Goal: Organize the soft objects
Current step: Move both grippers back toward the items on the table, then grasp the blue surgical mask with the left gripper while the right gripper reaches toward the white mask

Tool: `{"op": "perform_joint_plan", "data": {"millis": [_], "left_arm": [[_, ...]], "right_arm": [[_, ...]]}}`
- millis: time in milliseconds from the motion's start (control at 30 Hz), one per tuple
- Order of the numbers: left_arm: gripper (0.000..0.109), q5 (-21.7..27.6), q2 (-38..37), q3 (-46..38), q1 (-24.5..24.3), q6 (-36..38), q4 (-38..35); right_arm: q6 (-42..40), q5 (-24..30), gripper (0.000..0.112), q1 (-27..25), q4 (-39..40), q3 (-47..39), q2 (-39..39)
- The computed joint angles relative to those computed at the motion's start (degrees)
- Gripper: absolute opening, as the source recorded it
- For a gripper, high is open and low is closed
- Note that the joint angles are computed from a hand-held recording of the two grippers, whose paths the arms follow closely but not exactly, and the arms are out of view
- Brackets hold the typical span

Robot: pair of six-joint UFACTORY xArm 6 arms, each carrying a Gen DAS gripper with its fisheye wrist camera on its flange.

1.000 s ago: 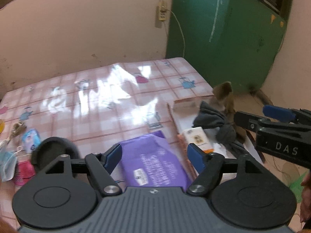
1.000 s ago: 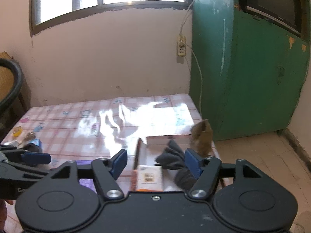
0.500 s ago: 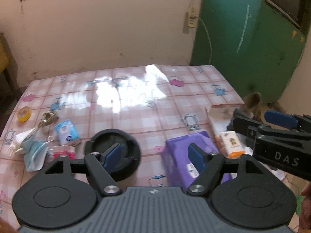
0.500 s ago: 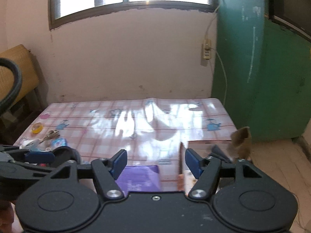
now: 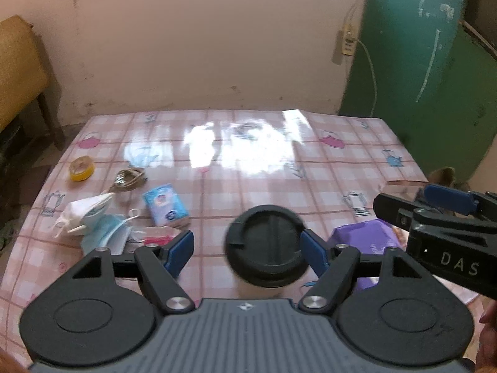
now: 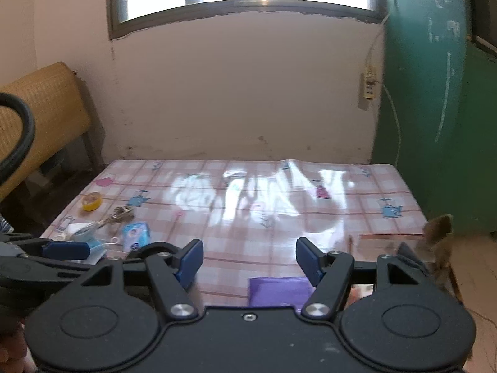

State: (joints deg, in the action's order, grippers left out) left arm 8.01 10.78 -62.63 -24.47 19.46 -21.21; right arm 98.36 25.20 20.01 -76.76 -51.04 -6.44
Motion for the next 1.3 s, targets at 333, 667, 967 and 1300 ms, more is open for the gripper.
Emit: {"op": "perform_joint_plan", "data": {"millis": [333,667,967,1300], "left_arm": [[0.077,0.2,0.4,-0.2,3.6,-0.4,0.1],[0.077,0.2,0.6,0.0,6.8,-0.6,0.4],[0.077,0.3,1.3,-0.4,9.0,-1.0,0.9],[0.077,0.6,2.2,-0.7,10.3,3.7,-4.0]], "right_arm": [[-1.8,-1.0,0.078,2.4,1.8,-6.7,6.9],[-5.0,-2.6,0.078,4.0,4.8,-12.6,12.8],[-8.0,-2.9,0.078,5.5,7.6,-17.0,17.3],[-10.0,-3.5,0.078,6.4,10.2,-20.1,20.8]]}}
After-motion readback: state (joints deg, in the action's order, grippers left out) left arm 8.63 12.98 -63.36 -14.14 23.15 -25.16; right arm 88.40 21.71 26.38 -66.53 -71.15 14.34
